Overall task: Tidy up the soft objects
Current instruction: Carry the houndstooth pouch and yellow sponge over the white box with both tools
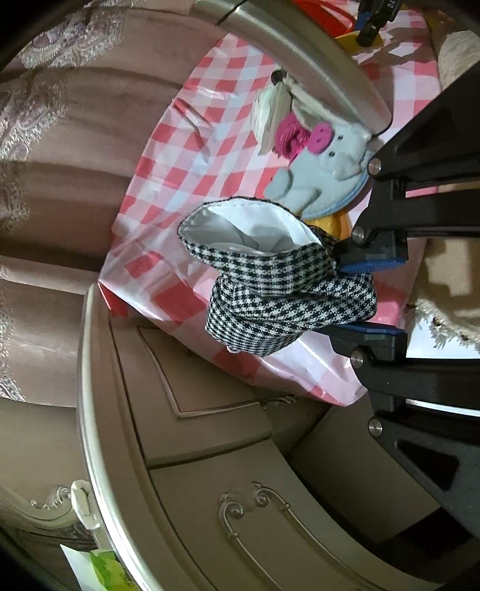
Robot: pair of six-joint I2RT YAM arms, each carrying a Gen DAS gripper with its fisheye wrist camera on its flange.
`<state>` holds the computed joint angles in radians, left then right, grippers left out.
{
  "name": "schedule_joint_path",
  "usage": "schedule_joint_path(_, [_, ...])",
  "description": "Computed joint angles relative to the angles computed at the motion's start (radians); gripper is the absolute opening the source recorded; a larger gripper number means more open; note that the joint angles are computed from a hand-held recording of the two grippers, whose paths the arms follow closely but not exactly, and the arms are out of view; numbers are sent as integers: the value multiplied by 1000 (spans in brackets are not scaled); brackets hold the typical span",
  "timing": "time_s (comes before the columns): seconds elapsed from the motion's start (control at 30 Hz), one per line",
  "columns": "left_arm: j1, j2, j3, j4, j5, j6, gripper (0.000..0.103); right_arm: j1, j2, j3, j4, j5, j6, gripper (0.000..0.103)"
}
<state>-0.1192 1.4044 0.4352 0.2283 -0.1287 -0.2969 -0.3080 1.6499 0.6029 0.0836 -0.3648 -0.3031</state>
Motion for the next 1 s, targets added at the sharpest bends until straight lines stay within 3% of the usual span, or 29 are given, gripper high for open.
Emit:
schedule_joint_path(0.3, [-141,-274,-92,-152,-29,-50,23,-123,-211,-127,-69,-104,-24,52])
schedule_joint_path(0.57, [-487,-439,-118,-298,-190,-136,23,-369,-365,-177,-257,-256,-166,52])
schedule_joint_path(0.77, [-729,-374,-84,-290,-244,-200,23,-631,-383,-154,-437,-353,-366,52])
schedule_joint_path(1.0, [-967,-183,35,-223,-258,-240,23,-913,-288,-80,-594,-417,-614,52])
